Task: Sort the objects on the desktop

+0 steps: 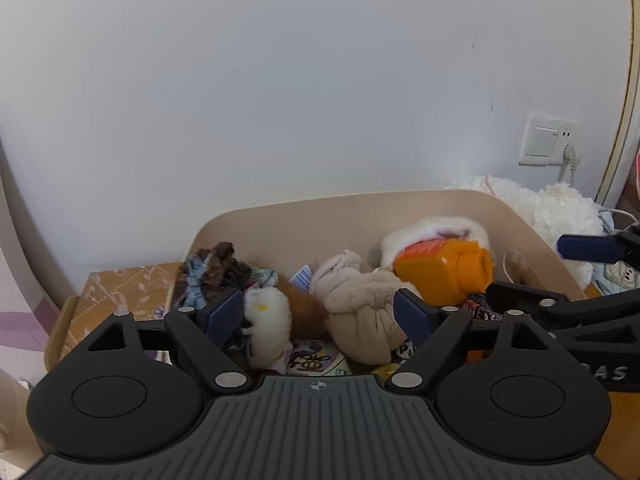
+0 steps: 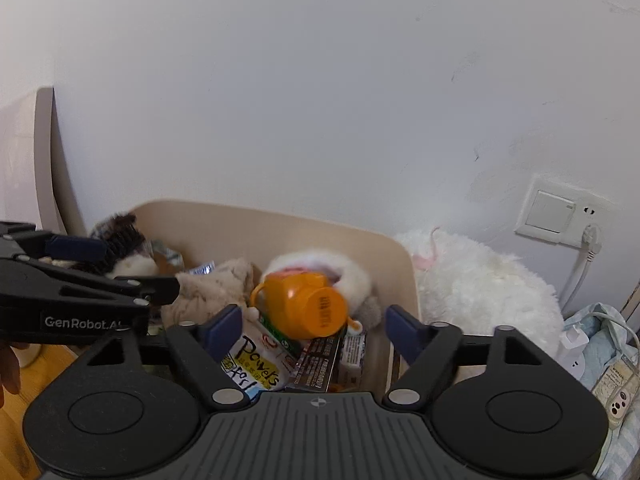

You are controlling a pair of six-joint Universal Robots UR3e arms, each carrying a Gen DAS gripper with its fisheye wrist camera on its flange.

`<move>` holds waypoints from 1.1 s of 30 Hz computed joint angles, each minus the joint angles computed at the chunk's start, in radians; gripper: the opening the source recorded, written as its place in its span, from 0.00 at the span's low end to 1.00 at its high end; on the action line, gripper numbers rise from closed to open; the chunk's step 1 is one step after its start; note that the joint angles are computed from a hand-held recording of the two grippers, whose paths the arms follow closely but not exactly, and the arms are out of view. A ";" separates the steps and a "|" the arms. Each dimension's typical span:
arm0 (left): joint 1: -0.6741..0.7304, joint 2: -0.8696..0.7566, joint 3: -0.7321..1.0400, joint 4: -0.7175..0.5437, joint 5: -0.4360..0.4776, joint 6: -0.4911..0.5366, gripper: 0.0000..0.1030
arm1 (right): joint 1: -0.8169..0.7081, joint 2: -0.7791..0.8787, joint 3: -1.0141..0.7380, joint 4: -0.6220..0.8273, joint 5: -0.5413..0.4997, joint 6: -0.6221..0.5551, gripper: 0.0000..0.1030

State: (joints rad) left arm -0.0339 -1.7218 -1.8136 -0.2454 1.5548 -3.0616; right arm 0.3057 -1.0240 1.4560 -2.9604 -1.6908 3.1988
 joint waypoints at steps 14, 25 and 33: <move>-0.012 0.371 -0.213 -0.101 0.031 0.007 0.83 | 0.102 -0.238 0.216 -0.023 -0.089 0.019 1.00; -0.022 0.851 -0.449 -0.290 0.075 -0.036 0.83 | 0.276 -0.465 0.459 -0.052 -0.260 0.089 1.00; 0.133 1.304 -0.498 -0.717 -0.061 -0.036 0.83 | 0.426 -0.620 0.610 -0.004 -0.373 0.154 1.00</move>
